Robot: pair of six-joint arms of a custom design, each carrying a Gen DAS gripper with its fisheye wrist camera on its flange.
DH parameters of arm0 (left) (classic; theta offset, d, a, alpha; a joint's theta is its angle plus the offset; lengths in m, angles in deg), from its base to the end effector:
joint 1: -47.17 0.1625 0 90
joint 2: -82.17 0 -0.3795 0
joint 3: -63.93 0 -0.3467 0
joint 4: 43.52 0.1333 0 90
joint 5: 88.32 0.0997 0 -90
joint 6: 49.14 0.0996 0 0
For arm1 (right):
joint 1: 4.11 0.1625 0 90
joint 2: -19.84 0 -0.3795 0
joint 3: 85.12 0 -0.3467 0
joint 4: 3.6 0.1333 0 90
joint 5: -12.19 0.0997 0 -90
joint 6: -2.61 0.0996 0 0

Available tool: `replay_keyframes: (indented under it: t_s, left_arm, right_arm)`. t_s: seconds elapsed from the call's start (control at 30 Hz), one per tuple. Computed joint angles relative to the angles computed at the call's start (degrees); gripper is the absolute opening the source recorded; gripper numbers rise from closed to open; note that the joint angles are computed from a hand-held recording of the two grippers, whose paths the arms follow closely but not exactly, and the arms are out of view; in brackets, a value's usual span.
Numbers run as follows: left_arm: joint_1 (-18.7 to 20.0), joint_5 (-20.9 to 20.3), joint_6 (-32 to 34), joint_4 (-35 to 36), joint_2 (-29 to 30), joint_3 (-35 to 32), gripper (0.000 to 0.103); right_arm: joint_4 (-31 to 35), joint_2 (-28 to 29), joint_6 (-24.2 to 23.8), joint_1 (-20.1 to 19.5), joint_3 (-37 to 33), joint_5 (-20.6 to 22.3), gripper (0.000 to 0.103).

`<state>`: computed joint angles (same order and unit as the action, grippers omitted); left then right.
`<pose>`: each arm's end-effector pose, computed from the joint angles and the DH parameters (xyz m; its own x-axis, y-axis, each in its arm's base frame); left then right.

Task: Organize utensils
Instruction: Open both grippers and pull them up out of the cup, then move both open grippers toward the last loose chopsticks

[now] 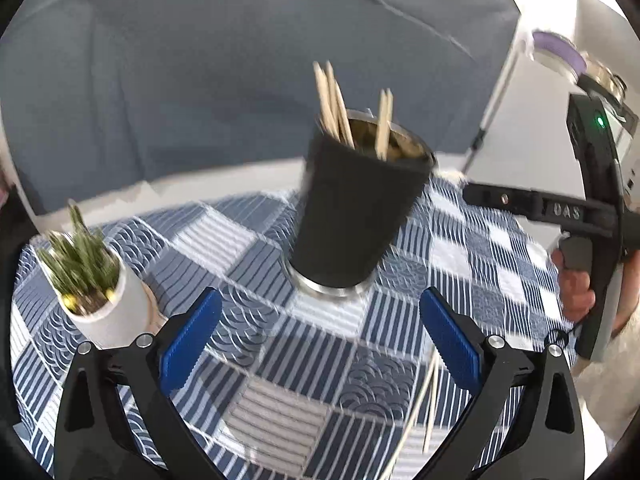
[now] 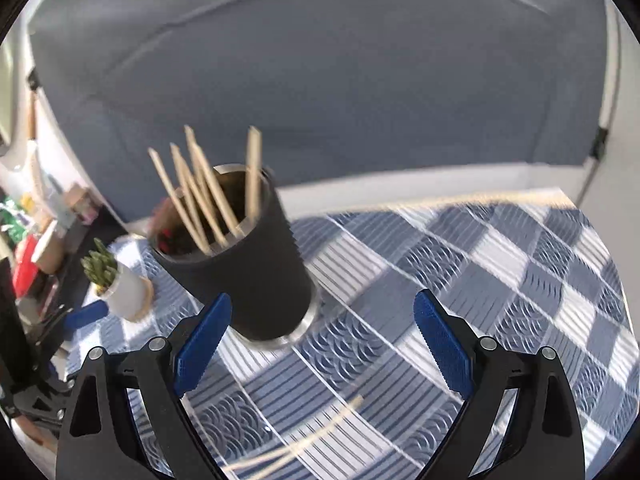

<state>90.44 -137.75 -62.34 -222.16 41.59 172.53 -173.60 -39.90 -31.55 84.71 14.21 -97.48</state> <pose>-0.2559 -0.5130 0.0522 -0.8249 0.2391 -0.5122 0.5065 0.7150 -0.4819 0.0875 -0.5971 0.2626 -0.7841 -0.2309 0.5761 -0.5131 0.7633 -0.3925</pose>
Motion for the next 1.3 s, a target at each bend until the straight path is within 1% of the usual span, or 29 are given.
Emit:
replay_keyframes:
  t_s: [0.17,0.3,0.43,0.53,0.67,0.73,0.83,0.87,1.0,1.03,1.07,1.13,1.2,1.23,1.27,1.3]
  left_arm:
    - [0.6,-4.4,1.0,3.7,1.2,0.5,0.097]
    - [1.1,-7.6,1.7,6.3,2.9,-0.2,0.097]
    - [1.2,-10.1,2.5,8.9,4.5,-1.2,0.097]
    - [1.3,-11.3,2.7,10.5,5.6,-2.0,0.097]
    - [1.2,-10.9,3.3,13.4,7.6,-3.9,0.097]
    - [0.9,-9.3,3.9,16.0,8.5,-5.1,0.097]
    - [0.9,-7.1,4.7,20.4,10.4,-7.6,0.097]
    - [1.0,-7.1,4.8,21.3,10.7,-8.1,0.097]
    - [0.2,-3.9,7.9,23.3,12.4,-9.8,0.098]
    - [0.4,-4.4,7.3,24.0,12.3,-10.2,0.097]
    - [0.5,-3.9,6.7,24.0,12.3,-10.4,0.096]
    - [0.6,-2.9,6.2,22.1,12.2,-10.1,0.087]
    - [0.9,-2.3,5.1,22.3,11.9,-10.4,0.071]
    - [1.0,-2.0,4.6,23.5,11.6,-11.0,0.065]
    - [1.1,-1.9,4.5,24.0,11.4,-11.2,0.053]
    - [1.2,-2.0,4.4,24.2,11.2,-11.2,0.045]
  right_arm:
    - [-0.9,-1.6,1.6,-1.7,2.6,-3.5,0.088]
    - [-1.4,-3.3,2.8,-3.8,5.0,-5.0,0.088]
    - [-3.4,-4.6,3.3,-5.2,8.1,-6.9,0.088]
    - [-3.8,-6.0,3.7,-6.1,10.2,-7.3,0.088]
    - [-4.7,-6.6,3.8,-7.1,12.3,-8.5,0.088]
    - [-4.4,-6.8,3.8,-7.7,12.9,-8.2,0.088]
    - [-5.1,-6.2,3.7,-8.0,13.4,-9.3,0.088]
    - [-5.0,-6.2,3.9,-8.1,13.5,-9.4,0.088]
    - [-4.2,-6.6,4.8,-8.3,14.2,-9.4,0.088]
    - [-4.0,-6.6,4.7,-8.4,14.2,-9.4,0.088]
    - [-3.8,-6.3,4.6,-8.3,14.0,-9.6,0.088]
    - [-4.0,-5.3,4.2,-8.3,13.6,-10.1,0.088]
    - [-3.8,-4.5,4.4,-8.3,13.1,-10.3,0.088]
    - [-3.2,-4.1,4.8,-8.2,12.7,-10.5,0.088]
    - [-2.7,-3.7,5.3,-8.0,12.3,-10.8,0.088]
    - [-2.0,-3.4,6.0,-7.8,12.0,-11.0,0.088]
